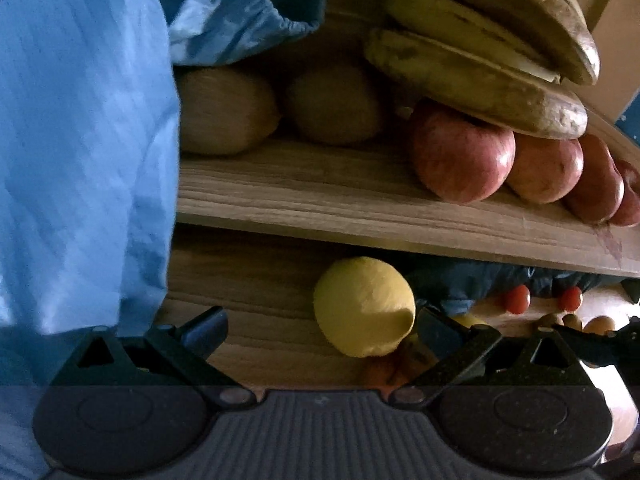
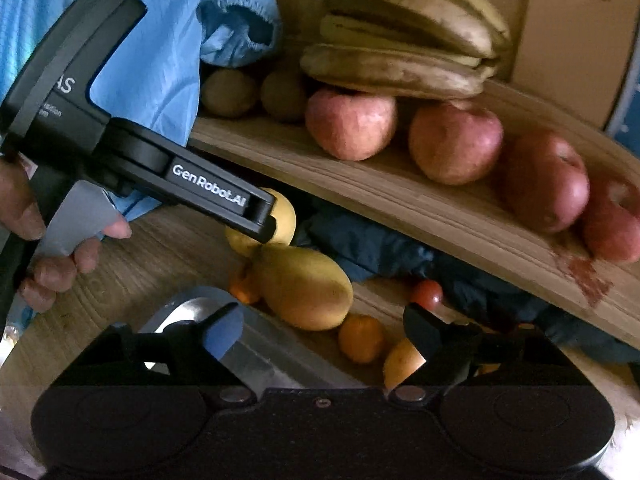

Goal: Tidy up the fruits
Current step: 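Close left tool on the yellow lemon while right tool grasps the brown pear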

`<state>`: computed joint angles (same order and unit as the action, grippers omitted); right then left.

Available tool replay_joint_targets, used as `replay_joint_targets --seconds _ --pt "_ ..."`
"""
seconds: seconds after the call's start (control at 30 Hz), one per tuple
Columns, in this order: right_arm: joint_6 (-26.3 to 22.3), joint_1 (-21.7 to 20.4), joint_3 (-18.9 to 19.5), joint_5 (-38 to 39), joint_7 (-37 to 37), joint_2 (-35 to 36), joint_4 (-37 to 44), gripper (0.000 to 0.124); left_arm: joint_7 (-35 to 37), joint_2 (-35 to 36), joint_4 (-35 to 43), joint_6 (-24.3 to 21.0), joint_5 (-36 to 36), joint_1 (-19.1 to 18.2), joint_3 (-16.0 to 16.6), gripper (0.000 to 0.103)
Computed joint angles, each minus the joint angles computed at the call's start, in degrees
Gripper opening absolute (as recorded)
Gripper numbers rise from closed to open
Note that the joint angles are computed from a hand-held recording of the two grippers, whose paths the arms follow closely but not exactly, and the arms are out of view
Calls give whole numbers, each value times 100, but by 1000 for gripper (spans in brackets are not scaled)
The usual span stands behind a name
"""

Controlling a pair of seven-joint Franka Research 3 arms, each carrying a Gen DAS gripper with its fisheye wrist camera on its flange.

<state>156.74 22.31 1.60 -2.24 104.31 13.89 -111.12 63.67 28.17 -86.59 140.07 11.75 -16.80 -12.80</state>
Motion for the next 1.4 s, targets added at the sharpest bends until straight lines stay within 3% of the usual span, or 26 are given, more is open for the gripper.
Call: replay_joint_targets --seconds 0.3,0.57,0.77,1.0,1.1,1.2,1.4 --pt "-154 -201 184 595 -1040 422 407 75 12 347 359 -58 -81 -19 -20 98" --pt "-277 -244 235 944 -1695 664 642 71 299 571 525 12 -325 38 -129 80" --pt "-283 -316 306 1308 -2016 742 720 65 259 701 622 -3 -647 88 -199 73" --pt "-292 -361 327 1587 -2268 756 726 64 257 930 947 -120 -627 -8 -152 72" --pt "-221 -384 346 1664 -2412 737 674 64 343 1008 1079 -178 -658 -10 -191 63" --pt "-227 -409 360 1772 -2481 754 684 64 305 1121 1324 -337 -647 -90 -159 63" --pt "-296 -423 347 1827 -2604 732 704 64 202 1092 1232 -238 -692 -83 -138 62"
